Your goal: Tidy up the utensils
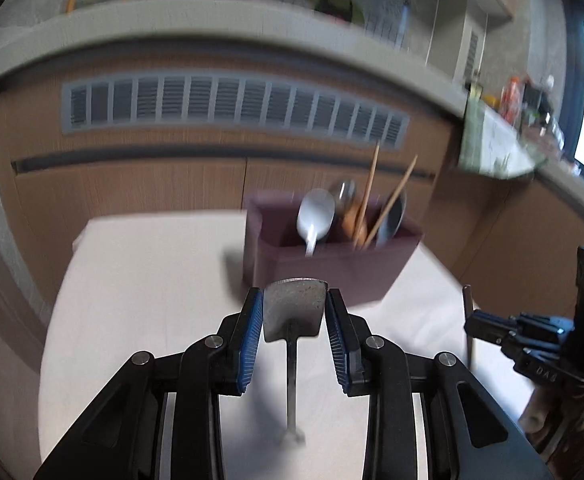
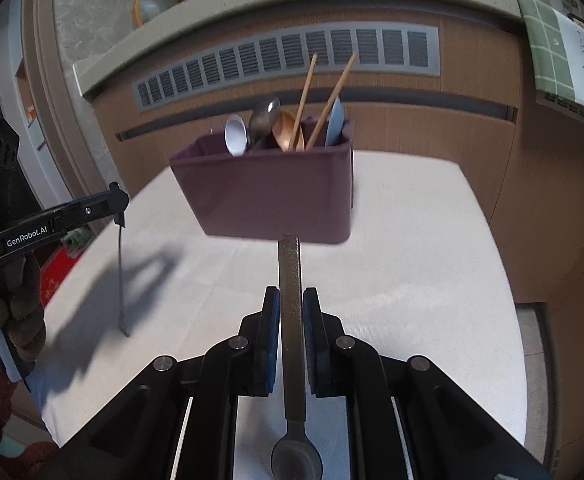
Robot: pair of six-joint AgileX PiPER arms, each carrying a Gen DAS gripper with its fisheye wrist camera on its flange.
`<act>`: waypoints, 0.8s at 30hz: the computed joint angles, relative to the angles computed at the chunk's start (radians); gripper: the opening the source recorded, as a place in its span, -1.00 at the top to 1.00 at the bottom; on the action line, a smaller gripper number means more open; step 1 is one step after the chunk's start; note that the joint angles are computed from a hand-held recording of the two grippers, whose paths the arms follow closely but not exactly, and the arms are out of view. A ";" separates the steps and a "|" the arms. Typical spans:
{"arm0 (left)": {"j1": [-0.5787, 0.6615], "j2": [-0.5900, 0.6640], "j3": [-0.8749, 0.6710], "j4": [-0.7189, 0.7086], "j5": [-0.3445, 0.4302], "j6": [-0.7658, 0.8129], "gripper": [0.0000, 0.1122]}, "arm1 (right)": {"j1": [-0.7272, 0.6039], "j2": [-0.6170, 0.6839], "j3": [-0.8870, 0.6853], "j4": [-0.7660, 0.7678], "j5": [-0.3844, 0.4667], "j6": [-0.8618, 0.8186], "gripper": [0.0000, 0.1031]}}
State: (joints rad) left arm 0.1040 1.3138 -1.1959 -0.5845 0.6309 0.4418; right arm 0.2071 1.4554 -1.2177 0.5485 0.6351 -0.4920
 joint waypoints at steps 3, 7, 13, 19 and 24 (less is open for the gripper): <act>0.031 0.011 -0.147 -0.095 0.034 0.051 0.57 | -0.008 -0.011 -0.112 0.032 -0.002 -0.026 0.92; 0.020 0.100 -0.451 -0.067 0.086 -0.020 0.89 | -0.005 0.067 -0.445 0.047 0.038 -0.014 0.92; 0.038 0.201 -0.598 -0.032 0.162 -0.064 0.89 | 0.041 0.210 -0.747 -0.114 0.142 0.068 0.92; 0.055 0.205 -0.412 -0.072 0.149 -0.006 0.89 | 0.031 0.200 -0.492 -0.133 0.190 0.010 0.66; 0.066 0.211 -0.321 -0.054 0.133 -0.008 0.89 | 0.035 0.241 -0.370 -0.161 0.216 0.037 0.66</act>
State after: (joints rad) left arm 0.1705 1.5246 -1.5167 -0.6380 0.7635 0.4341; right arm 0.2424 1.6966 -1.5881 0.3878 0.8508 -0.4550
